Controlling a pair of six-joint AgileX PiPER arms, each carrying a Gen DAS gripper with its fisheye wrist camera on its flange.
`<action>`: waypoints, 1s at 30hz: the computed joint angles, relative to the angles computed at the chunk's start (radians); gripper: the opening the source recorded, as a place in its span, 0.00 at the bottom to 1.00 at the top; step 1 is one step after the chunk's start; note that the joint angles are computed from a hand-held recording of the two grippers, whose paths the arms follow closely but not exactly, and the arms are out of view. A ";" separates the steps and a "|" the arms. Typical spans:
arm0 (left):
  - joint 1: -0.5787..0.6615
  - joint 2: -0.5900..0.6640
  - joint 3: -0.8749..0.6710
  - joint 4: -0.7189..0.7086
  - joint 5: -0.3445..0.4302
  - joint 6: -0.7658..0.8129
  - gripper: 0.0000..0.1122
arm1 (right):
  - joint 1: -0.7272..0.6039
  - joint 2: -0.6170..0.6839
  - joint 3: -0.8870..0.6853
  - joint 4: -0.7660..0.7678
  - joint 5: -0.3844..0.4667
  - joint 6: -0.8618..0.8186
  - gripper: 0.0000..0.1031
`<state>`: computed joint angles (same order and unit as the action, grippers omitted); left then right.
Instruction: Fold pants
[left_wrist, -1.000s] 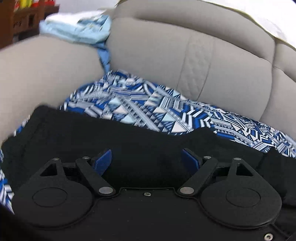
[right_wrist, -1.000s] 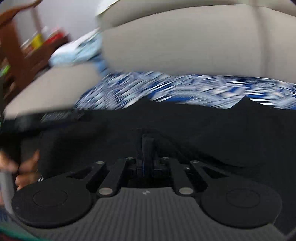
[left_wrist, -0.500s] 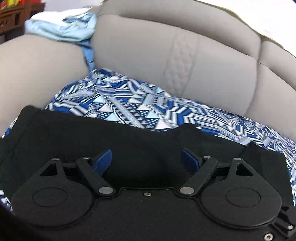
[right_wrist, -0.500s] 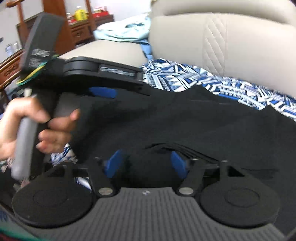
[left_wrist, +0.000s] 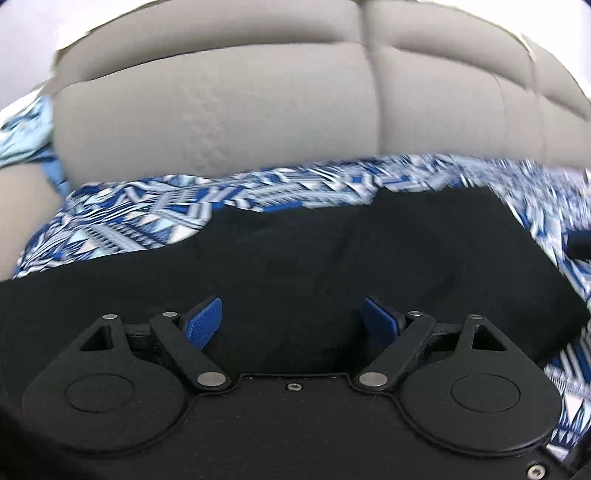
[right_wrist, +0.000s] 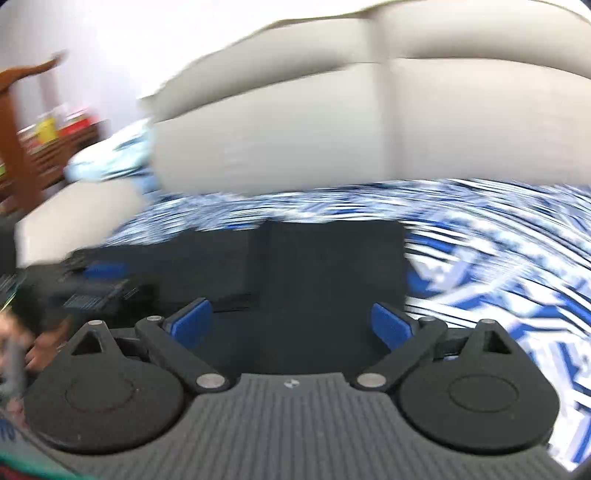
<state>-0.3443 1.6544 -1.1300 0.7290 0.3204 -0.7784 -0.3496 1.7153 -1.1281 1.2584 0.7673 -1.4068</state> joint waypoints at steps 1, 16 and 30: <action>-0.025 0.014 -0.003 0.065 0.006 -0.055 0.75 | -0.006 -0.001 0.005 -0.004 -0.039 0.016 0.96; -0.302 0.231 -0.138 0.700 0.251 -0.494 0.82 | 0.144 0.080 -0.127 -0.547 -0.336 0.663 0.96; -0.133 0.451 -0.558 0.395 0.679 -0.441 0.74 | 0.130 0.142 -0.283 -0.612 -0.238 0.873 0.96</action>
<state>-0.4772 2.1059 -1.6881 1.1238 0.9998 -1.2193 -0.2199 1.8570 -1.4109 0.6469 0.5288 -0.5341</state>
